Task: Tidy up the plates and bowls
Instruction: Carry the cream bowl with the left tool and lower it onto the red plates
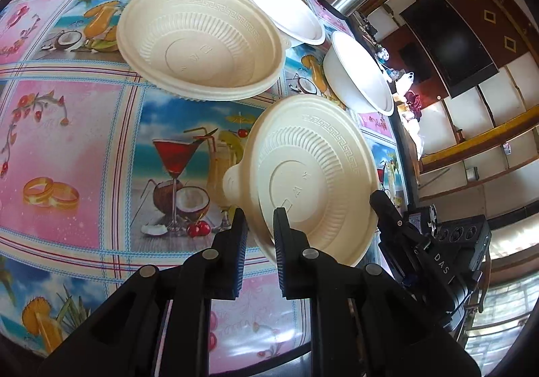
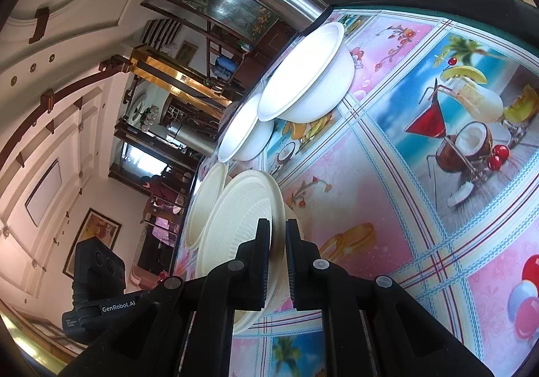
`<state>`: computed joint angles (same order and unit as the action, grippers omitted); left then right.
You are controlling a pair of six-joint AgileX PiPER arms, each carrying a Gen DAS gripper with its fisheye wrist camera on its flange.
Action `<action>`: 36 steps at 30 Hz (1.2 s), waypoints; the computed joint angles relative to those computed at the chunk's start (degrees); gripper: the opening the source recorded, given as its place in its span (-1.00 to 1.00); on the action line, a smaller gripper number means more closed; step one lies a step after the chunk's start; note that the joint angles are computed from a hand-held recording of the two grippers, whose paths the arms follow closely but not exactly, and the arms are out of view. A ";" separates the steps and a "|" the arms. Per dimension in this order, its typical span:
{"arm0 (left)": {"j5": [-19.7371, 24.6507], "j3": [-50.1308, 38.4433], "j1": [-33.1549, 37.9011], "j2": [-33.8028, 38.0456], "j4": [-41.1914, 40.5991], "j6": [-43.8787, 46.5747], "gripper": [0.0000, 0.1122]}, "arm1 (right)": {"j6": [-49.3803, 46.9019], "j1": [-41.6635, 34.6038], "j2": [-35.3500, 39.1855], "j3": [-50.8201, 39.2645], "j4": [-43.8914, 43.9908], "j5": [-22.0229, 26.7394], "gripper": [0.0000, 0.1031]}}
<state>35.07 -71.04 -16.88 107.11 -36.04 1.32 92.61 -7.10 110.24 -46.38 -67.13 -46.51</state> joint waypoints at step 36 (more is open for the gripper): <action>5.78 21.64 37.53 -31.31 -1.78 22.91 -0.76 | 26.96 38.74 -7.56 -17.55 -15.84 25.28 -0.82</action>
